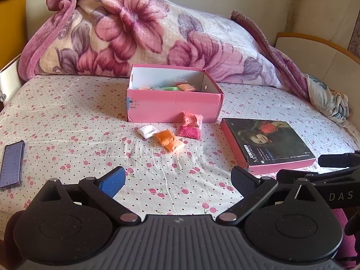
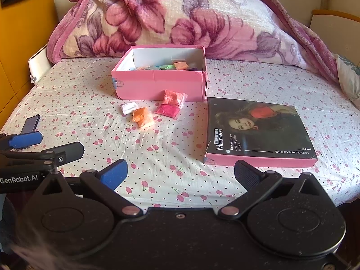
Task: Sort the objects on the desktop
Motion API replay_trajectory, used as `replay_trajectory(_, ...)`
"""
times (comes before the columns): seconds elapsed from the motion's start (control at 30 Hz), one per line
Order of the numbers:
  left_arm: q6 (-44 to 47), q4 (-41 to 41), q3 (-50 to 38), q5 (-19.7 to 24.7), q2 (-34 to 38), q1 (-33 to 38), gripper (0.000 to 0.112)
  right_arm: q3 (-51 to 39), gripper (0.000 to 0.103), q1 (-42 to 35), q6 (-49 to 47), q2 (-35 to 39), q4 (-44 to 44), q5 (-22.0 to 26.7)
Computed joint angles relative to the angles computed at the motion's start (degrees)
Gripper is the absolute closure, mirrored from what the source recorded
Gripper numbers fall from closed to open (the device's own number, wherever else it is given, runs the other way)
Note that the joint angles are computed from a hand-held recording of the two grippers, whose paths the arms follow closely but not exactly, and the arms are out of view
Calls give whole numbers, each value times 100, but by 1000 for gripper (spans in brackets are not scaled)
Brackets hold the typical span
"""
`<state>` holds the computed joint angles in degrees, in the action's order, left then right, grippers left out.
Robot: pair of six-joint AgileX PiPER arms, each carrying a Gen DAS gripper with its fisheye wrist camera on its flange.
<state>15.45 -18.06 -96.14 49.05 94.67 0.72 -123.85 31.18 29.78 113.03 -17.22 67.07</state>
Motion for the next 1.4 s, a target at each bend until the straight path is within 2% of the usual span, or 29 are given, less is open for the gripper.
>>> replay_trajectory(0.2,-53,39,-49,52,19,-18,12,217,1,-56,10,-109,29,-153)
replay_trajectory(0.27,-46,42,-34,40,16,-17,12,-153,1,8,-9,96,-42,63)
replay_trajectory(0.5,-55,86,-31,36,35,-28,12,122,1,-2,78,40,46,-178)
replay_trajectory(1.0,-113,107,-265,218,126,19,12,134,1,-45,-21,-112,114,-30)
replay_trajectory(1.1,-106,115,-282,215,140,22,12,74,1,-29,43,107,79,-168)
replay_trajectory(1.4,-117,149,-262,196,155,-1,12,253,1,-122,-67,-79,190,-207)
